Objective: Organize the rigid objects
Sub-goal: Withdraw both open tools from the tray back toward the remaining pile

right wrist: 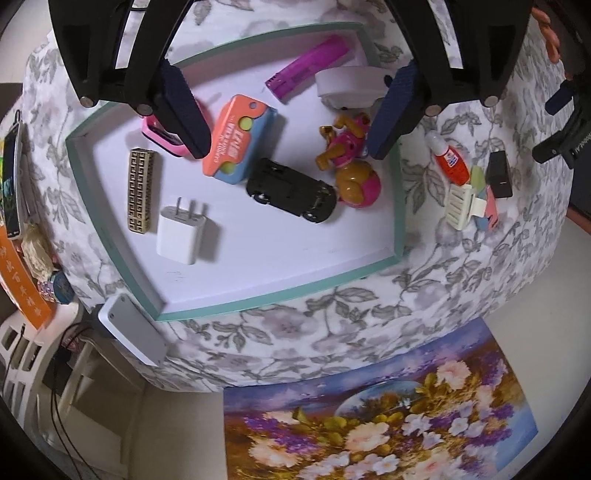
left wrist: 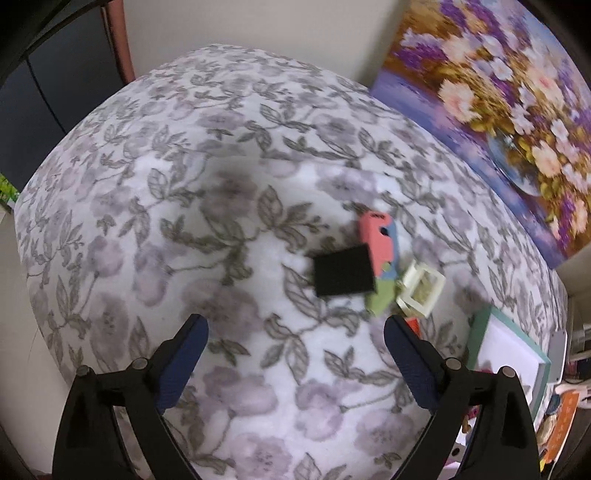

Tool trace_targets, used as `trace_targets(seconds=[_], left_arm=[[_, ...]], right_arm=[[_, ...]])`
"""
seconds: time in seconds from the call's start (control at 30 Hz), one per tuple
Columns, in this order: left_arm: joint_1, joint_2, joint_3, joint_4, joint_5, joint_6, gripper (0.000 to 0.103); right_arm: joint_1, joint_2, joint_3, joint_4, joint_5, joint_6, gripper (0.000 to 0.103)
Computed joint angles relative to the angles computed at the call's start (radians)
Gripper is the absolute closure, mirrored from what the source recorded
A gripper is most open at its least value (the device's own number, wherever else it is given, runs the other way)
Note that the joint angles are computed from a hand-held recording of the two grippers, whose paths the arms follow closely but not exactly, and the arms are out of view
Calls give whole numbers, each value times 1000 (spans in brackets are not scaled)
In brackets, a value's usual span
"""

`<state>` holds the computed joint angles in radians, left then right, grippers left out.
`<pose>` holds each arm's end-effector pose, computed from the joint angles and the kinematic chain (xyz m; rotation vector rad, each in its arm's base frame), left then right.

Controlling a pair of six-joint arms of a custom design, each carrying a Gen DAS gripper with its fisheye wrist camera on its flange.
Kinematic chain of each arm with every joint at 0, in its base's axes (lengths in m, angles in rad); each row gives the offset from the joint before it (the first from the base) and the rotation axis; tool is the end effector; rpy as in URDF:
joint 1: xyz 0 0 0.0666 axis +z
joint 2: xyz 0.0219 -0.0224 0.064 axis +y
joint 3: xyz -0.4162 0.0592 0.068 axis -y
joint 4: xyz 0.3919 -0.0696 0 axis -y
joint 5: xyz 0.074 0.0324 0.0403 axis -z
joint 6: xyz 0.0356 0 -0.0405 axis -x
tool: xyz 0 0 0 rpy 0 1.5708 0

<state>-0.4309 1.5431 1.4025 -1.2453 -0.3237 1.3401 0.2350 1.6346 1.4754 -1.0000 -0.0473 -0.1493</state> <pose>0.4461 -0.1931 0.3877 -1.2558 2.4739 0.0875 0.5316 0.1286 0.3790 -0.1310 2.7382 0.1729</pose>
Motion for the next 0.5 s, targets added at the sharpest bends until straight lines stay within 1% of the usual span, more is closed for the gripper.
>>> trace_targets(seconds=[0.17, 0.33, 0.43, 0.5], left_arm=[[21, -25, -21, 2, -27, -1, 7], [51, -51, -43, 1, -58, -26, 7], [70, -69, -66, 23, -37, -39, 7], [85, -72, -76, 44, -8, -60, 7]], right_arm=[[20, -1, -5, 17, -6, 1, 14], [52, -5, -4, 45, -34, -17, 14], [82, 2, 7, 60, -51, -32, 14], [102, 9, 16, 68, -56, -35, 14]])
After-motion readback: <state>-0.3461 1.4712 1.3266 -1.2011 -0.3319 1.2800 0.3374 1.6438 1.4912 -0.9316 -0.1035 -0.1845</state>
